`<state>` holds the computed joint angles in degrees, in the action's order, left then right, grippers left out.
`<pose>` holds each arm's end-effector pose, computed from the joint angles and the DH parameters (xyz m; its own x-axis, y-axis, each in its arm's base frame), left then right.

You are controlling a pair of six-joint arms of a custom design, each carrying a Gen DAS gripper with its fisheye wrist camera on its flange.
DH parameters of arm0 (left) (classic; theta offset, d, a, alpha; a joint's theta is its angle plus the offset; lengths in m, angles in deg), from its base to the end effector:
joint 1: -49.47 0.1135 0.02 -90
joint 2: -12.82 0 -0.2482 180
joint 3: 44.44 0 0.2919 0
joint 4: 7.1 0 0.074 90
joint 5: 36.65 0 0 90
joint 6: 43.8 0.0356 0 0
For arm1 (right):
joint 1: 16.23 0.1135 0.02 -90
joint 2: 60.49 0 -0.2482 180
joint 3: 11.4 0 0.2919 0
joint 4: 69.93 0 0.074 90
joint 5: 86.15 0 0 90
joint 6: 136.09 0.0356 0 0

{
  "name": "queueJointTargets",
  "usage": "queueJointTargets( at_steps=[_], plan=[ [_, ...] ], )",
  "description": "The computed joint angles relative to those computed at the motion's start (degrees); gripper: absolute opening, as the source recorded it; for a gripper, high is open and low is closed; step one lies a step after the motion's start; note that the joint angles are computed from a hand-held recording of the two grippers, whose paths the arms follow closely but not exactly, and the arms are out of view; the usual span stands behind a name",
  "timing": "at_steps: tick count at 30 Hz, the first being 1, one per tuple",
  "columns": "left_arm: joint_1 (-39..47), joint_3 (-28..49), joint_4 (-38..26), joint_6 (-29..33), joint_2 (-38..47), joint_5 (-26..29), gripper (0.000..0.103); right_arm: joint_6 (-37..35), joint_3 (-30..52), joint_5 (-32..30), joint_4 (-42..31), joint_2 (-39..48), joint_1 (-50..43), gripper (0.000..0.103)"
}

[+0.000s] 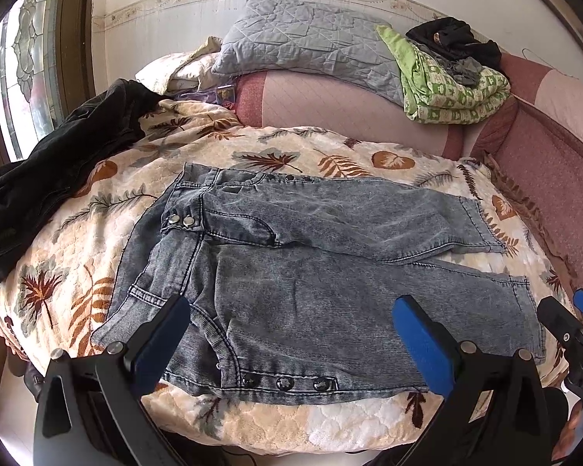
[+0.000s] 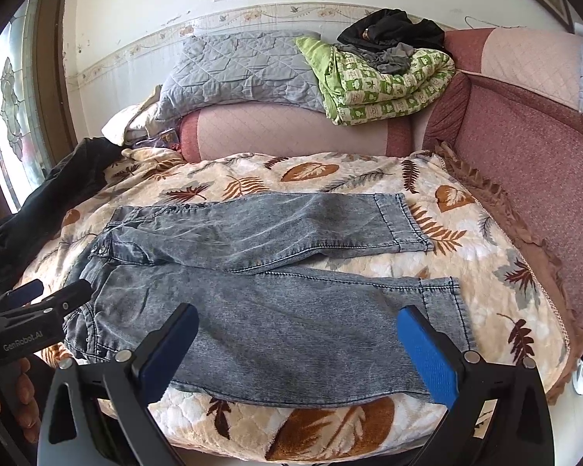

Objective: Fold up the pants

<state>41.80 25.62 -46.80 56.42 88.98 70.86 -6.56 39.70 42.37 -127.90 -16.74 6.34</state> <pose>0.3218 -0.0541 0.2461 -0.6398 0.2569 -0.7244 0.4559 0.8856 -0.0886 0.1884 0.0543 0.2437 -0.5094 0.3275 -0.7957 0.5041 0.8630 0.0325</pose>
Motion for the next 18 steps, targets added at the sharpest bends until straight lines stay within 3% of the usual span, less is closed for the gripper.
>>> queueJointTargets(
  at_steps=[18],
  plan=[
    [0.80, 0.48, 0.55, 0.39, 1.18, -0.04, 0.103, -1.89, 0.66, -0.33, 1.26, 0.53, 0.37, 0.103]
  ],
)
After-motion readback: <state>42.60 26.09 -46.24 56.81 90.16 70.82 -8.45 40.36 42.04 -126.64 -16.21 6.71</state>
